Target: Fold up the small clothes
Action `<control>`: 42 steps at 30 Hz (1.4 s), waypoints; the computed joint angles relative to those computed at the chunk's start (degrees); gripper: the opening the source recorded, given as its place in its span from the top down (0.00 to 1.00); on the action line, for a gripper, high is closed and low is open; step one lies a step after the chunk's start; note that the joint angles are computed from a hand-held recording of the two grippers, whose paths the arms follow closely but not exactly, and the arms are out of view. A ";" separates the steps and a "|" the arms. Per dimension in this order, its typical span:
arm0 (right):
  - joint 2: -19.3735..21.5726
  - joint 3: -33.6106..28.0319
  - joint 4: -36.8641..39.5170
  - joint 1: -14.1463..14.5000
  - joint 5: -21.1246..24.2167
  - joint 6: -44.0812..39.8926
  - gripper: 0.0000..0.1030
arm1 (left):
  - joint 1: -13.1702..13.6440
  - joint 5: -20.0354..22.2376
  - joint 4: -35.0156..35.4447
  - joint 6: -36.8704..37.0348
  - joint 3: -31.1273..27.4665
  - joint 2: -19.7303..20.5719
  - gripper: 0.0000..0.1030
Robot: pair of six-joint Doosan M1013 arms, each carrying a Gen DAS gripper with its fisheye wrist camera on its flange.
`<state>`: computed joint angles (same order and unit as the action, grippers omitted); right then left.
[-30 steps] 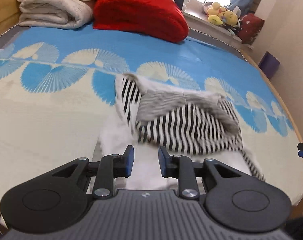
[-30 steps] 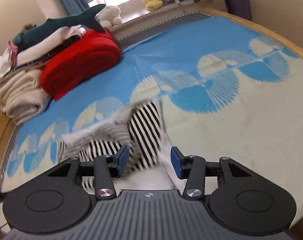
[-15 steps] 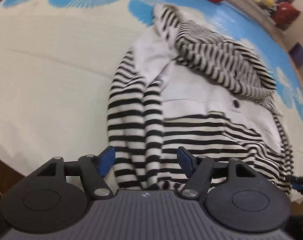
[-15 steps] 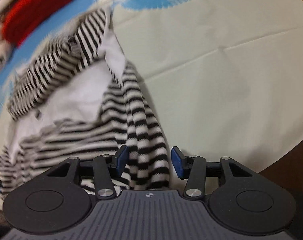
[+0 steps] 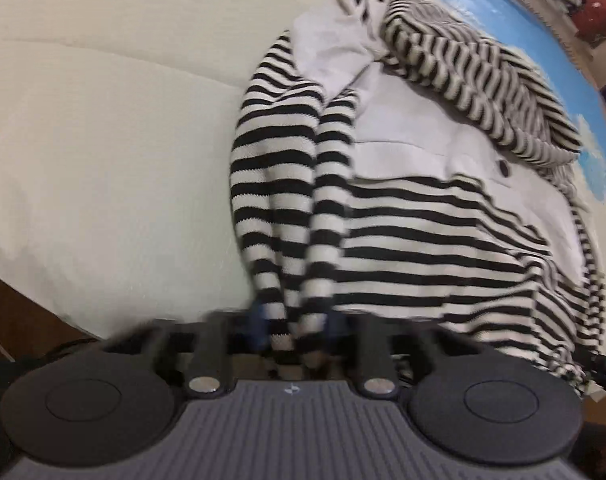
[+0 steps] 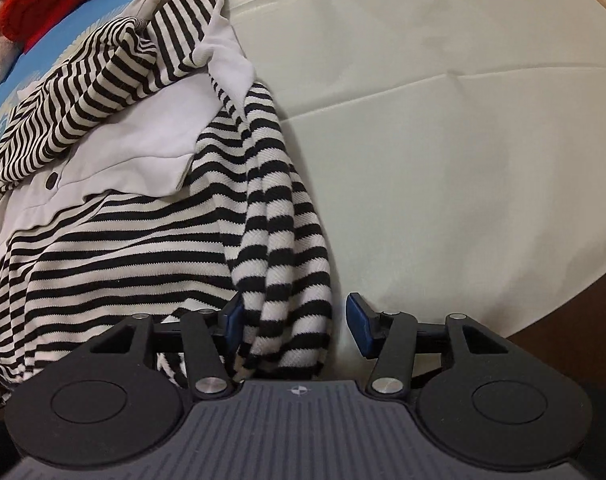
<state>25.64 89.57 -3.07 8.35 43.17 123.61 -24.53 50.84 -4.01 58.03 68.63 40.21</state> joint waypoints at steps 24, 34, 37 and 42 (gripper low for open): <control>-0.25 -0.71 -3.99 0.91 4.11 6.63 0.67 | 0.29 3.63 -1.48 0.28 0.23 -1.26 0.72; -0.98 0.51 -0.34 0.61 1.94 4.36 0.90 | -0.54 2.62 -0.28 1.79 1.25 -1.46 0.90; -2.04 1.52 -1.65 0.86 -0.85 5.66 0.93 | -0.92 0.66 0.40 1.90 1.96 -2.14 0.94; -5.43 3.81 -0.11 0.05 -8.28 5.87 0.94 | -0.82 -5.02 0.60 3.03 4.62 -5.39 0.94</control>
